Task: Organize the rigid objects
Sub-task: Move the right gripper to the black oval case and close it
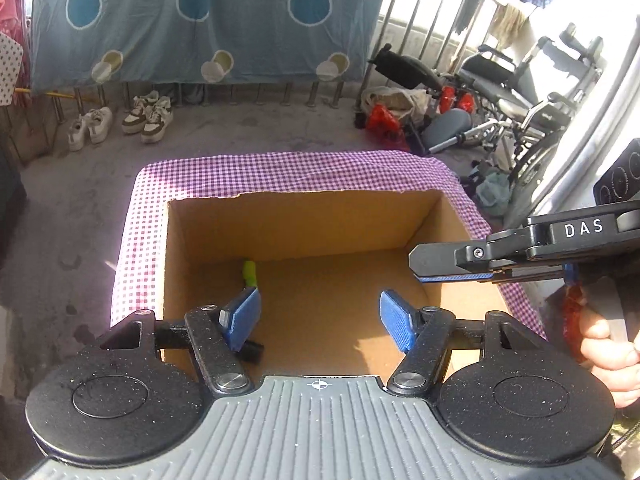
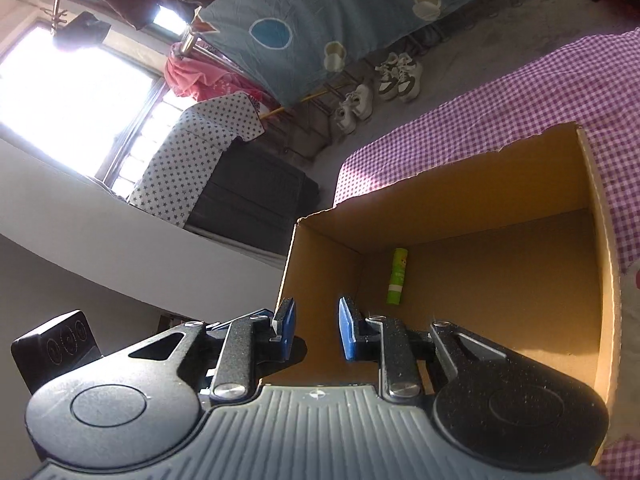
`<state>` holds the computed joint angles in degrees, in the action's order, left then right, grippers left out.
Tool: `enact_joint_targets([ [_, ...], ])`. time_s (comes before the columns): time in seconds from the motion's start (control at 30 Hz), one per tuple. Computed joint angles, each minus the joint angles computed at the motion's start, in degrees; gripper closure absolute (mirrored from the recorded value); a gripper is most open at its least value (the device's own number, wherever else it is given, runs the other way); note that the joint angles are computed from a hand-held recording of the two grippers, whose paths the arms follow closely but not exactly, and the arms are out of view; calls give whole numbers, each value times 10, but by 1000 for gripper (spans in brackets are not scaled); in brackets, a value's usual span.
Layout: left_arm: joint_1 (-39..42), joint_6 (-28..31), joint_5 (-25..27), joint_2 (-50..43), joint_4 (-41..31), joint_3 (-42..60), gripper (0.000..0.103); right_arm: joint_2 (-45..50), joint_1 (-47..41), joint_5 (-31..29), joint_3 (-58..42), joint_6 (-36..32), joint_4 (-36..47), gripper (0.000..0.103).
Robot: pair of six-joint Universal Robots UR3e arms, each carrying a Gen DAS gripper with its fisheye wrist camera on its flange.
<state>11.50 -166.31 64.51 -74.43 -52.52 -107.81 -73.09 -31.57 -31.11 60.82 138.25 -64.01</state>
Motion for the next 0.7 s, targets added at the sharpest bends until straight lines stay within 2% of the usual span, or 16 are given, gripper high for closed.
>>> enact_joint_targets([
  [0.1,18,29,-31,78,-31,-37,36,-97,-106,2,68,-160,157,77],
  [0.17,30,51,-55,135,-54,-72,36,-156,-188,-18,116,-270,259,77],
  [0.3,10,78,-74,223,-83,-147,36,-276,-348,-86,262,-407,328,77],
  [0.4,-46,62,-52,256,-36,-213,36,-350,-442,-135,376,-451,319,77],
  [0.47,-106,27,-23,242,53,-267,36,-381,-487,-163,433,-463,300,77],
  [0.53,-171,-9,14,197,134,-299,36,-408,-515,-181,485,-460,268,77],
  [0.63,-247,-57,63,83,286,-333,39,-422,-505,-176,534,-429,205,77],
  [0.7,-277,-81,90,16,344,-330,42,-419,-489,-172,556,-413,162,77],
])
